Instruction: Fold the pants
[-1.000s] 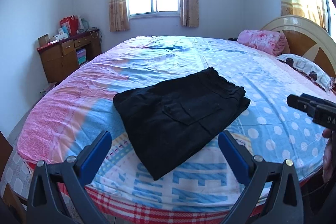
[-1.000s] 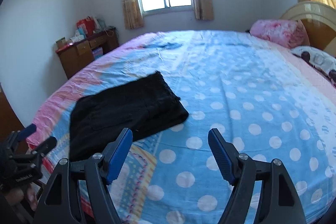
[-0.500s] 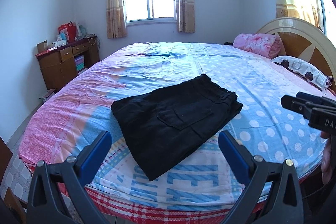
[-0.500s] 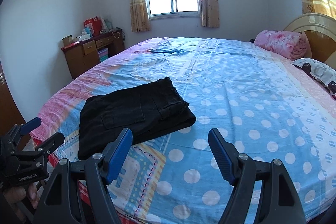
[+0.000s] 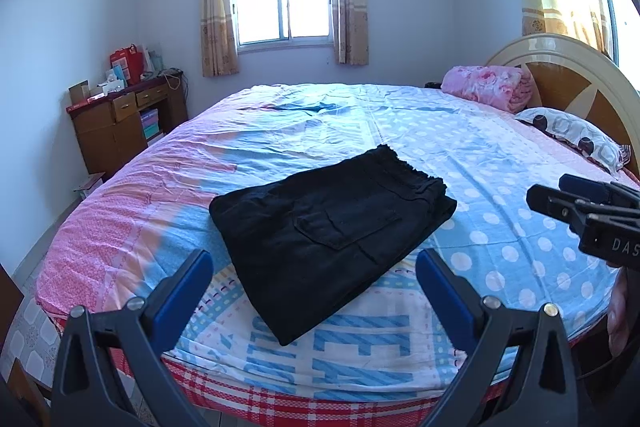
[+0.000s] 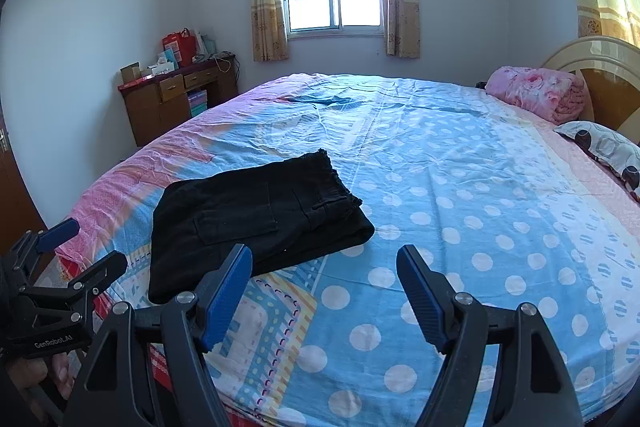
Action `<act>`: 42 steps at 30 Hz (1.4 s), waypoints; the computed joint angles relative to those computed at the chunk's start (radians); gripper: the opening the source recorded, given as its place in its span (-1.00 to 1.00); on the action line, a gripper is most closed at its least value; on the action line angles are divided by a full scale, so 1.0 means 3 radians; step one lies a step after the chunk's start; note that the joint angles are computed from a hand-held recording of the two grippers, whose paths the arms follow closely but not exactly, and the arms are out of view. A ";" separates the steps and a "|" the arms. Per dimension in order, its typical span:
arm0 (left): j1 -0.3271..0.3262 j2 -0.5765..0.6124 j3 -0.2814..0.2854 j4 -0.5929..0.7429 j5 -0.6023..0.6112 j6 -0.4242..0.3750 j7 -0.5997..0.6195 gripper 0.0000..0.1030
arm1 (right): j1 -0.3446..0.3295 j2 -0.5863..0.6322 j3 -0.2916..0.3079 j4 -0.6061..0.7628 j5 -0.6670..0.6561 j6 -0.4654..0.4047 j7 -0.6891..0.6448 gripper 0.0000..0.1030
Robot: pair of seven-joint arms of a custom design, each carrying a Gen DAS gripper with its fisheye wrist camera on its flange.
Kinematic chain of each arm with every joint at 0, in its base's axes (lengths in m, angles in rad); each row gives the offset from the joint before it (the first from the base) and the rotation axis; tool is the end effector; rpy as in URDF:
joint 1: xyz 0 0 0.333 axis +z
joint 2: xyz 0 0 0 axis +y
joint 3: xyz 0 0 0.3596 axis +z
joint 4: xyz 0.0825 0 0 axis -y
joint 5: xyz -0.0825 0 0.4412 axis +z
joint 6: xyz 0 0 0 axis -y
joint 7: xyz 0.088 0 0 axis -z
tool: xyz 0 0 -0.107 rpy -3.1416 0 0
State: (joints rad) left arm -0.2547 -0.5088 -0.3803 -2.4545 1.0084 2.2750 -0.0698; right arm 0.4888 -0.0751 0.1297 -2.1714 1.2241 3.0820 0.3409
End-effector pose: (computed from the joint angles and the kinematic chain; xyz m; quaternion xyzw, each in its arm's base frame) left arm 0.3789 -0.2714 0.5266 -0.7289 0.4688 -0.2588 0.4266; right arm 0.5236 0.2805 0.5159 -0.7830 0.3828 -0.2081 0.4439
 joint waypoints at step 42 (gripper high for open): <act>0.0006 -0.0060 -0.0039 0.0015 0.0016 -0.0044 -0.0021 1.00 | 0.0056 -0.0054 -0.0042 0.0033 0.0466 0.0095 -0.0537 0.48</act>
State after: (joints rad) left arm -0.2529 -0.5268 -0.3920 -2.4499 1.0133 2.2619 -0.0761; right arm 0.5055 -0.0914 0.1173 -2.1614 1.3638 3.1104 0.1797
